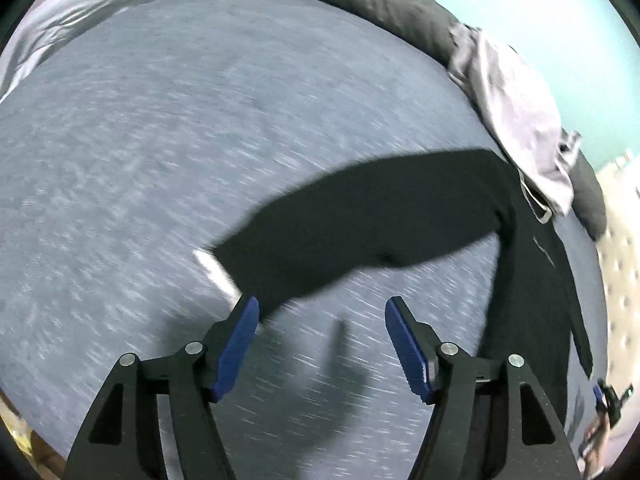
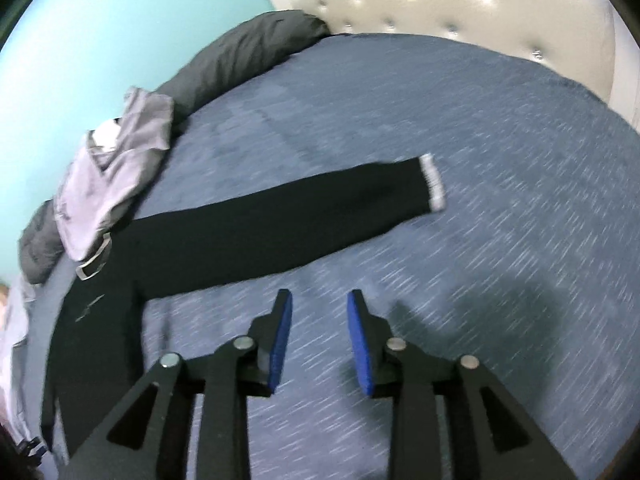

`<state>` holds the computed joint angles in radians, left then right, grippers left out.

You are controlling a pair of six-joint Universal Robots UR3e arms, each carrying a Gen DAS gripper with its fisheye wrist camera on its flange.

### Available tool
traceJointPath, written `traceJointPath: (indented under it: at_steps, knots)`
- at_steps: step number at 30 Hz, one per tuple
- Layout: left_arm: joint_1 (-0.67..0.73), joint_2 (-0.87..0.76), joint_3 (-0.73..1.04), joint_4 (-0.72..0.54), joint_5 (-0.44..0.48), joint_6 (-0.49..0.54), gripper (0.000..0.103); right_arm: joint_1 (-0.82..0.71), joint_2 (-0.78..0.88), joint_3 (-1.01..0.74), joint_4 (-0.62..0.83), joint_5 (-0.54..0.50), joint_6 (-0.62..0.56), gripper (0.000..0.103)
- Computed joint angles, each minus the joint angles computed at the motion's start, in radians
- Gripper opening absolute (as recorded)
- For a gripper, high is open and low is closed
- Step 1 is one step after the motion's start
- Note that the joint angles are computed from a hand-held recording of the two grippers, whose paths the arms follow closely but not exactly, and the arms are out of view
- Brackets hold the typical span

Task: Fold clothes
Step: 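Grasp the other sleeve's white cuff with the left tool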

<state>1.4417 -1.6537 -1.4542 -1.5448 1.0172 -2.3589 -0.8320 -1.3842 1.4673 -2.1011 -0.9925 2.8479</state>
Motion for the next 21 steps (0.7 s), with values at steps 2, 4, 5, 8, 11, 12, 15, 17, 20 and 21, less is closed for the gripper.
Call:
traceJointPath:
  at_steps: [2, 4, 5, 8, 11, 12, 15, 17, 20, 21]
  knots:
    - [0.011, -0.036, 0.017, 0.018, 0.003, -0.015, 0.070, 0.013, -0.054, 0.043, 0.022, 0.028, -0.010, 0.039]
    - [0.021, -0.072, 0.035, 0.034, 0.006, -0.031, 0.070, 0.035, -0.098, 0.075, 0.040, 0.043, -0.022, 0.039]
    - [0.025, -0.091, 0.045, 0.041, 0.008, -0.040, 0.070, 0.054, -0.118, 0.089, 0.044, 0.044, -0.030, 0.039]
    - [0.026, -0.125, 0.046, 0.064, 0.005, -0.058, 0.070, 0.094, -0.145, 0.112, 0.042, 0.030, -0.039, 0.039]
    - [0.016, -0.146, 0.034, 0.105, 0.011, -0.068, 0.070, 0.122, -0.151, 0.118, 0.046, 0.020, -0.035, 0.039]
    - [0.010, -0.152, 0.026, 0.123, 0.014, -0.071, 0.070, 0.131, -0.150, 0.117, 0.046, 0.017, -0.033, 0.039]
    - [0.000, -0.143, -0.011, 0.183, 0.011, -0.072, 0.070, 0.152, -0.146, 0.113, 0.044, 0.005, -0.033, 0.039]
    - [0.002, -0.157, -0.004, 0.184, -0.005, -0.090, 0.070, 0.164, -0.142, 0.106, 0.048, -0.003, -0.036, 0.039]
    - [0.034, -0.168, 0.019, 0.130, -0.070, -0.092, 0.069, 0.163, -0.157, 0.115, 0.053, -0.003, -0.040, 0.039]
    - [0.048, -0.169, 0.026, 0.108, -0.093, -0.089, 0.070, 0.161, -0.160, 0.116, 0.055, -0.002, -0.041, 0.039]
